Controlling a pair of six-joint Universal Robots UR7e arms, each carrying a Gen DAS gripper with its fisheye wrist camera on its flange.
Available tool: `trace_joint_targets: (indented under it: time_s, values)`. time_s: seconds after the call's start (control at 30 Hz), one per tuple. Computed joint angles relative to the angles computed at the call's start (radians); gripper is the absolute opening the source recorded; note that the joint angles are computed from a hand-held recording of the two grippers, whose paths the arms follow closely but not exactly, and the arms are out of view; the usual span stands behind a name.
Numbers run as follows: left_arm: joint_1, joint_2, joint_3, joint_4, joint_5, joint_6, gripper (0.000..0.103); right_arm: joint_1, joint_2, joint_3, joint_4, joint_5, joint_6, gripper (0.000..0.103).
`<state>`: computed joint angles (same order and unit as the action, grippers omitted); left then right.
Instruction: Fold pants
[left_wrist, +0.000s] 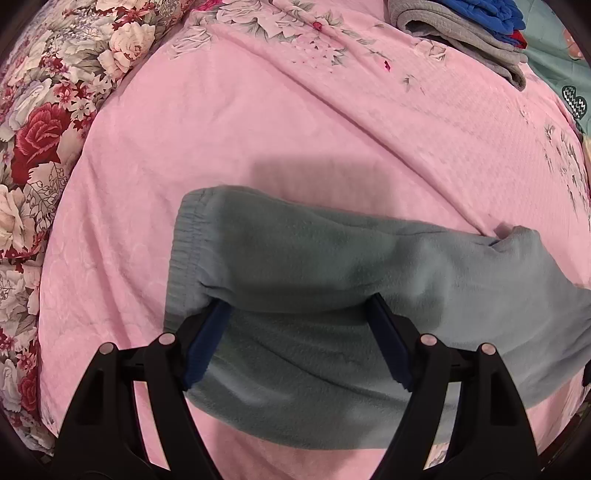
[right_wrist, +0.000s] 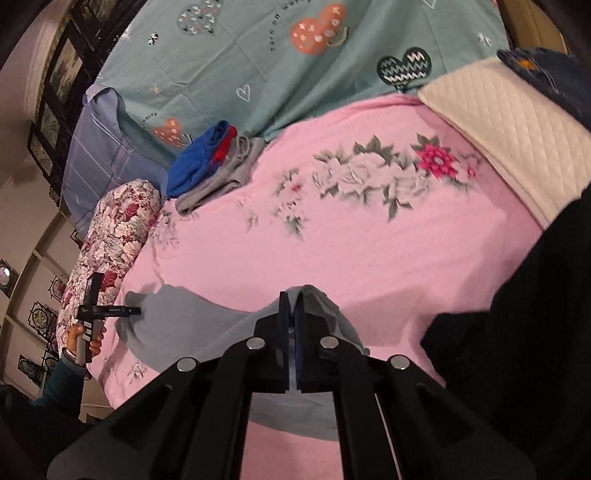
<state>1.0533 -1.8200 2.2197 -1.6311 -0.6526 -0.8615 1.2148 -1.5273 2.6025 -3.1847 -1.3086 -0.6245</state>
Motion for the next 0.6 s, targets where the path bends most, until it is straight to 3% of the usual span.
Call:
trace_joint_targets:
  time_s: [0.13,0.27,0.4,0.5,0.6]
  values:
    - [0.01,0.033,-0.024,0.005,-0.005,-0.014,0.078,0.031,-0.026,0.01,0.005,-0.007,0.009,0.002]
    - [-0.002,0.024,-0.01,0.004,0.0,-0.014,0.078,0.138,0.097,-0.062,-0.024,-0.176,0.05,0.002]
    - [0.001,0.01,-0.005,-0.005,-0.013,0.004,0.078,0.176,0.079,-0.072,-0.018,-0.128,0.023,0.002]
    - [0.004,0.009,-0.009,0.0,-0.017,0.013,0.078,0.128,-0.012,-0.015,-0.006,-0.083,0.012,0.002]
    - [0.015,0.004,-0.012,-0.015,-0.025,0.046,0.078,0.01,-0.094,0.076,0.004,-0.038,-0.013,0.002]
